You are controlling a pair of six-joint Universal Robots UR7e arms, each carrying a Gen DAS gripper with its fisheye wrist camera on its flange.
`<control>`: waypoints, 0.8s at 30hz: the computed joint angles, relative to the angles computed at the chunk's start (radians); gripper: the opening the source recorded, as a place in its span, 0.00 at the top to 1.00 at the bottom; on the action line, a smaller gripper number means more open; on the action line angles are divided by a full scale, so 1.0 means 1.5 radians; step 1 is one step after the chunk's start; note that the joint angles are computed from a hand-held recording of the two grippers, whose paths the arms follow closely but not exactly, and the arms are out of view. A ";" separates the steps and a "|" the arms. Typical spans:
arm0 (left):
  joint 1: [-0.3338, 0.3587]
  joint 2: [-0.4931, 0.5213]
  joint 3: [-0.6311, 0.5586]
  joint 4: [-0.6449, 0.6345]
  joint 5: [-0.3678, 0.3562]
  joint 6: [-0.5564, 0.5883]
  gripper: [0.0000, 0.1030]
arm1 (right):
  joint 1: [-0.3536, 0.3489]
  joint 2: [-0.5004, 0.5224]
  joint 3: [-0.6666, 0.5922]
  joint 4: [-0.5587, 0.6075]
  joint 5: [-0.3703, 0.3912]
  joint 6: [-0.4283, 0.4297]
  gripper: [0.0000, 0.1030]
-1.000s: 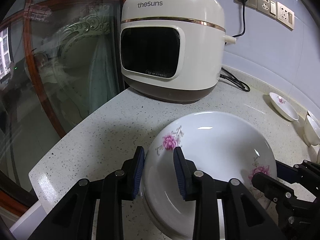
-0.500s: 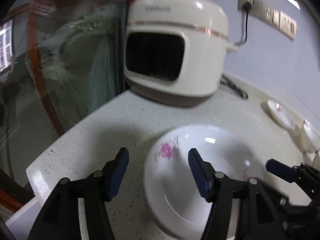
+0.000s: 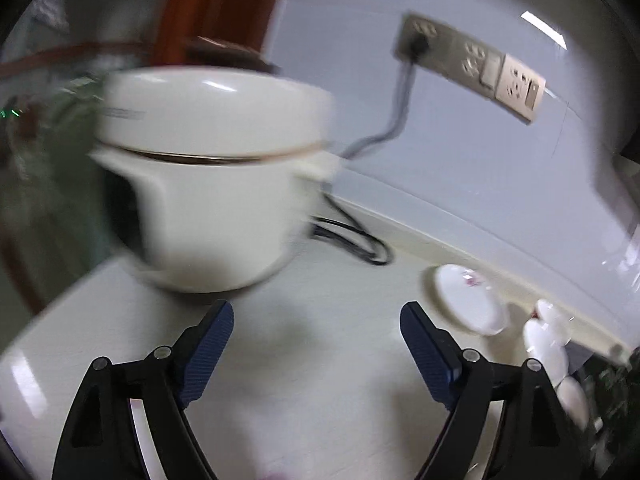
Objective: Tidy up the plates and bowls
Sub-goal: 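Grasp a small flower plate with the left gripper while the right grasps another oval plate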
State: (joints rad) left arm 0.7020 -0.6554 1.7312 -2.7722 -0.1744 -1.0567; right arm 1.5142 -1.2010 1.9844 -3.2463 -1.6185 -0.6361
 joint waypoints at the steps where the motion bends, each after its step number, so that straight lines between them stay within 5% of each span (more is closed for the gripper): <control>1: 0.024 0.030 -0.060 -0.042 -0.049 0.065 0.15 | -0.007 -0.003 -0.003 -0.014 0.003 0.022 0.25; 3: 0.057 0.070 -0.135 -0.096 -0.120 0.144 0.15 | -0.017 -0.005 -0.007 -0.046 0.007 0.051 0.24; 7: 0.124 0.159 -0.308 -0.050 -0.222 0.205 0.15 | -0.018 -0.001 -0.006 -0.100 0.011 0.057 0.22; 12: 0.162 0.243 -0.456 -0.018 -0.242 0.237 0.15 | -0.011 0.012 -0.012 -0.116 0.002 0.041 0.19; 19: 0.175 0.302 -0.568 0.003 -0.249 0.309 0.20 | -0.004 0.020 -0.012 -0.102 -0.010 0.024 0.19; 22: 0.177 0.328 -0.615 0.037 -0.244 0.349 0.62 | -0.005 0.021 -0.007 -0.106 -0.017 0.016 0.19; 23: 0.179 0.327 -0.616 0.040 -0.261 0.356 0.83 | -0.005 0.023 -0.008 -0.107 -0.020 0.014 0.19; 24: 0.180 0.324 -0.608 0.022 -0.276 0.367 0.85 | -0.004 0.025 -0.009 -0.109 -0.024 0.013 0.19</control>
